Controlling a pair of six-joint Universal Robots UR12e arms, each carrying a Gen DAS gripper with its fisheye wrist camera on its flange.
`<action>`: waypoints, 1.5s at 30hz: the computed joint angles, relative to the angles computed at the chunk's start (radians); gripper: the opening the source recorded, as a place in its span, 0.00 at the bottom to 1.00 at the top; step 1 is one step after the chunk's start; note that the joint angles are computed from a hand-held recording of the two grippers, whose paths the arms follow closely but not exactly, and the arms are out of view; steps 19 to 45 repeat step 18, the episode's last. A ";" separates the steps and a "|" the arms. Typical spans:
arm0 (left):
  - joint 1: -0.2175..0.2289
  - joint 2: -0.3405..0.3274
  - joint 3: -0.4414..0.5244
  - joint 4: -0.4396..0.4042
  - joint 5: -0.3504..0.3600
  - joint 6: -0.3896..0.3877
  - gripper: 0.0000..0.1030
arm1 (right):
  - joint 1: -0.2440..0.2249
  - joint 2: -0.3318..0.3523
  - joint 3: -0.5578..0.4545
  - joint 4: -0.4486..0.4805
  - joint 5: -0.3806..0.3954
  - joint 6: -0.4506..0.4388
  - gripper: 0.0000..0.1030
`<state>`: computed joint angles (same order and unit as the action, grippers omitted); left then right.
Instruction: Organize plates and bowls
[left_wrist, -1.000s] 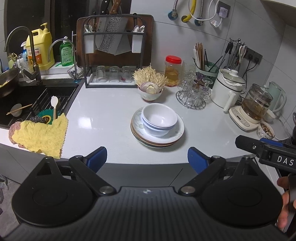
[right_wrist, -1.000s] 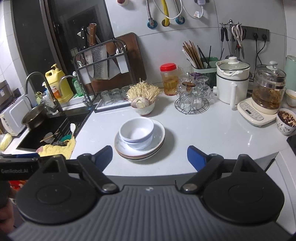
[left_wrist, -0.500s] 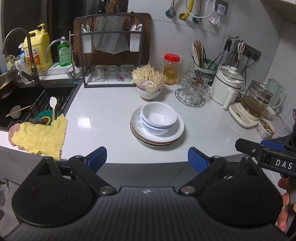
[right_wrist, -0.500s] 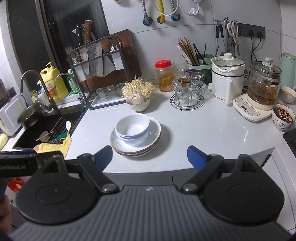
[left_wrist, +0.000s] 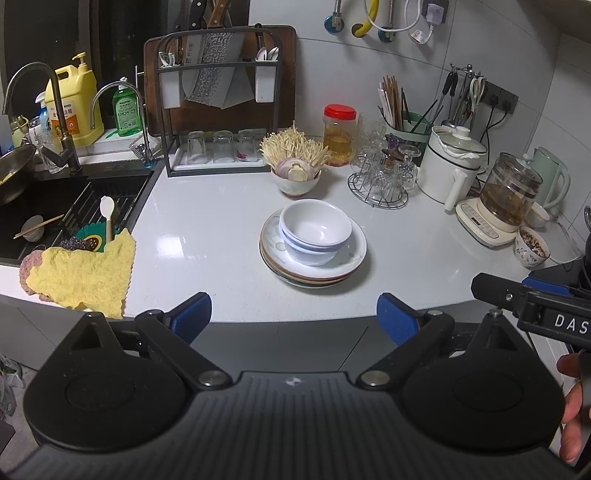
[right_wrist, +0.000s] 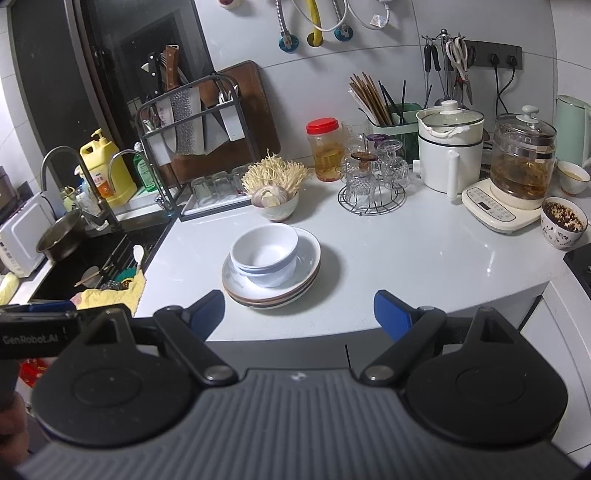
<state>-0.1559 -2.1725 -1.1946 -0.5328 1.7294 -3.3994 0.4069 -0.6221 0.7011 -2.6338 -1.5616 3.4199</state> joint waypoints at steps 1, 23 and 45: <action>0.001 0.001 -0.002 0.001 -0.002 -0.001 0.95 | 0.000 -0.001 0.002 0.000 0.001 0.001 0.86; -0.003 0.009 -0.016 0.010 -0.009 -0.003 0.95 | 0.001 -0.018 0.035 -0.027 -0.007 0.000 0.86; -0.003 0.009 -0.016 0.010 -0.009 -0.003 0.95 | 0.001 -0.018 0.035 -0.027 -0.007 0.000 0.86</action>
